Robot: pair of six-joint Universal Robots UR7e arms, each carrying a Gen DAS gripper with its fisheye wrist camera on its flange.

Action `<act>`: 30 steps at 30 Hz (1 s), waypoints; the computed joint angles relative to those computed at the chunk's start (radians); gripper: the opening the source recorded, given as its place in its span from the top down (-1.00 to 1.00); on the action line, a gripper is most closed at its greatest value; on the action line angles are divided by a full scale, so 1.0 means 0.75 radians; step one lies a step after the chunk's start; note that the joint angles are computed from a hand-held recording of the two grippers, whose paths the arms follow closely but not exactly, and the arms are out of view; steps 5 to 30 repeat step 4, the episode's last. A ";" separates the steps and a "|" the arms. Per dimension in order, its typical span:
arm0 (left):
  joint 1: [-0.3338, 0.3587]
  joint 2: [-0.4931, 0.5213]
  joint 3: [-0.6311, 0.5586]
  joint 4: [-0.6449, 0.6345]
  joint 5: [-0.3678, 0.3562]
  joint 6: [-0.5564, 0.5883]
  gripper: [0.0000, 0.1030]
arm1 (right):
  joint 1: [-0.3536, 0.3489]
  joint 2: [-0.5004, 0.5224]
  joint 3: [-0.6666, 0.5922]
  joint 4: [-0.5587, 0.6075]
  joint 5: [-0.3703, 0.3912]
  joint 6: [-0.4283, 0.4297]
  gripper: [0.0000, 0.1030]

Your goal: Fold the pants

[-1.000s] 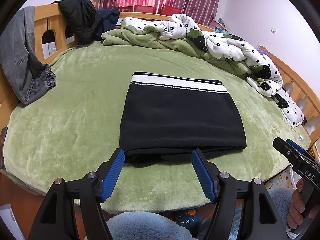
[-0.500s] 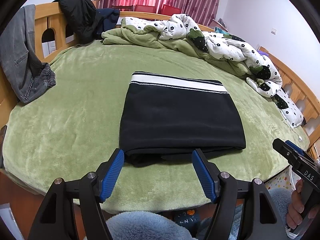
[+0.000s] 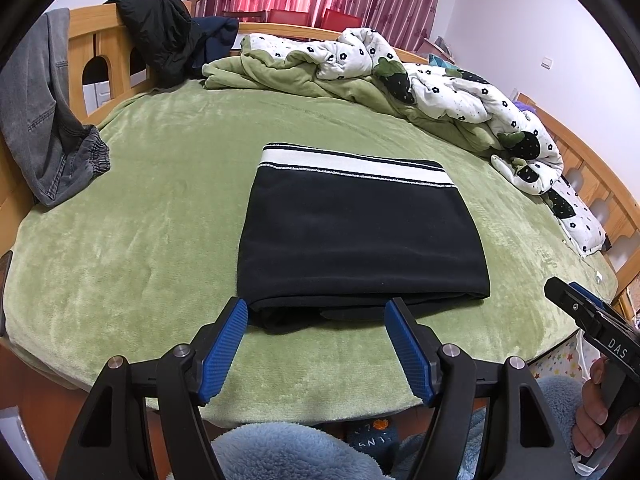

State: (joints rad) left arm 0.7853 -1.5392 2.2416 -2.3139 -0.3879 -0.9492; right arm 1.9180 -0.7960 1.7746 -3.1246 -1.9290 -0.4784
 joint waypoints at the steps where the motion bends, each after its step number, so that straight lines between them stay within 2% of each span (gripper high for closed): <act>1: 0.000 -0.001 0.000 0.002 0.001 -0.001 -0.35 | -0.001 -0.001 0.000 0.003 0.001 0.004 -0.67; 30: -0.009 0.000 0.013 -0.025 0.011 0.009 -0.36 | -0.003 -0.002 -0.004 0.017 0.001 0.020 -0.67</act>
